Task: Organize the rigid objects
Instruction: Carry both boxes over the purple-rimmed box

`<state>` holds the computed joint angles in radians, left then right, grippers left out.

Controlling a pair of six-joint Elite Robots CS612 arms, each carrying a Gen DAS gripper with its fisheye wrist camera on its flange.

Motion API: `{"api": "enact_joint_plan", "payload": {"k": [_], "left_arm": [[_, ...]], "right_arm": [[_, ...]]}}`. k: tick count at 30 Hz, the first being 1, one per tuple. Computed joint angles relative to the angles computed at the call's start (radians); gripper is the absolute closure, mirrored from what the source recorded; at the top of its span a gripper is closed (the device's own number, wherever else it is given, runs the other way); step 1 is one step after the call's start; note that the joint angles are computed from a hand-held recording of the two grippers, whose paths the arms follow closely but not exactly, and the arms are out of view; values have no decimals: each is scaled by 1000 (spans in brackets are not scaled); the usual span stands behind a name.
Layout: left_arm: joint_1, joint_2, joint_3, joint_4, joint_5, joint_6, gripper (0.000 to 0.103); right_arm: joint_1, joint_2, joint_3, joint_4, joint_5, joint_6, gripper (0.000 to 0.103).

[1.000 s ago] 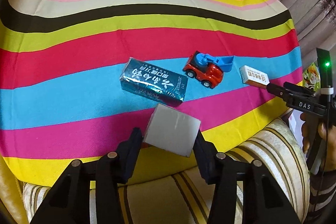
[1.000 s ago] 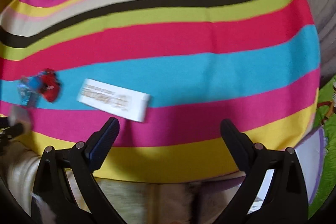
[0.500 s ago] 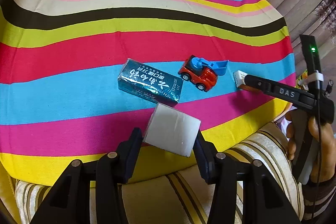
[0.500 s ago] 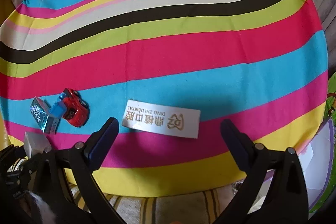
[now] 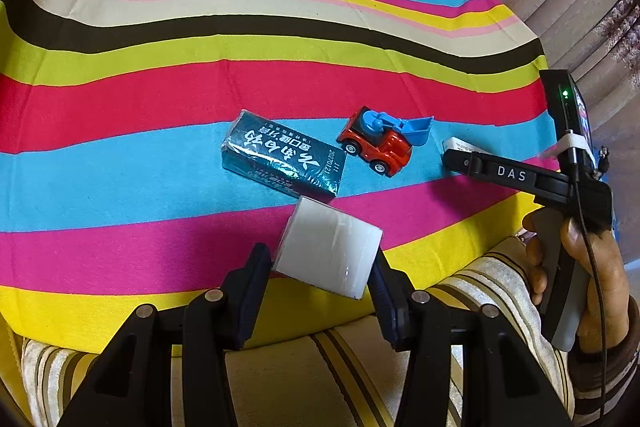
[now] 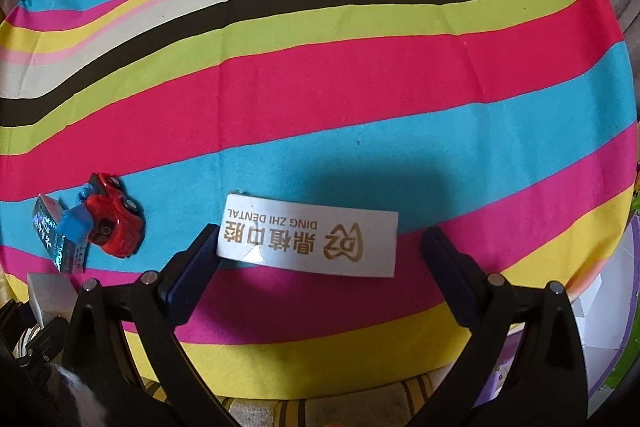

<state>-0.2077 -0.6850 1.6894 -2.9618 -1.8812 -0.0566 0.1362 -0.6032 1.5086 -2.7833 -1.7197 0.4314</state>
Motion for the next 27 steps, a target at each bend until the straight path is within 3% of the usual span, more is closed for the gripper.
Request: {"api": "enact_joint_plan", "payload": {"k": [3, 5, 22, 27], "left_arm": [[-1, -2, 5, -17, 2, -15, 54], [-1, -5, 11, -29, 2, -21, 54], [-26, -41, 79, -148, 6, -91, 54], [-43, -54, 97, -173, 0, -86, 54]], "right_arm": [[4, -2, 4, -8, -13, -4, 9], [8, -8, 14, -27, -21, -9, 18], [32, -100, 182, -235, -31, -32, 18], [30, -105, 199, -281, -34, -40, 18]]}}
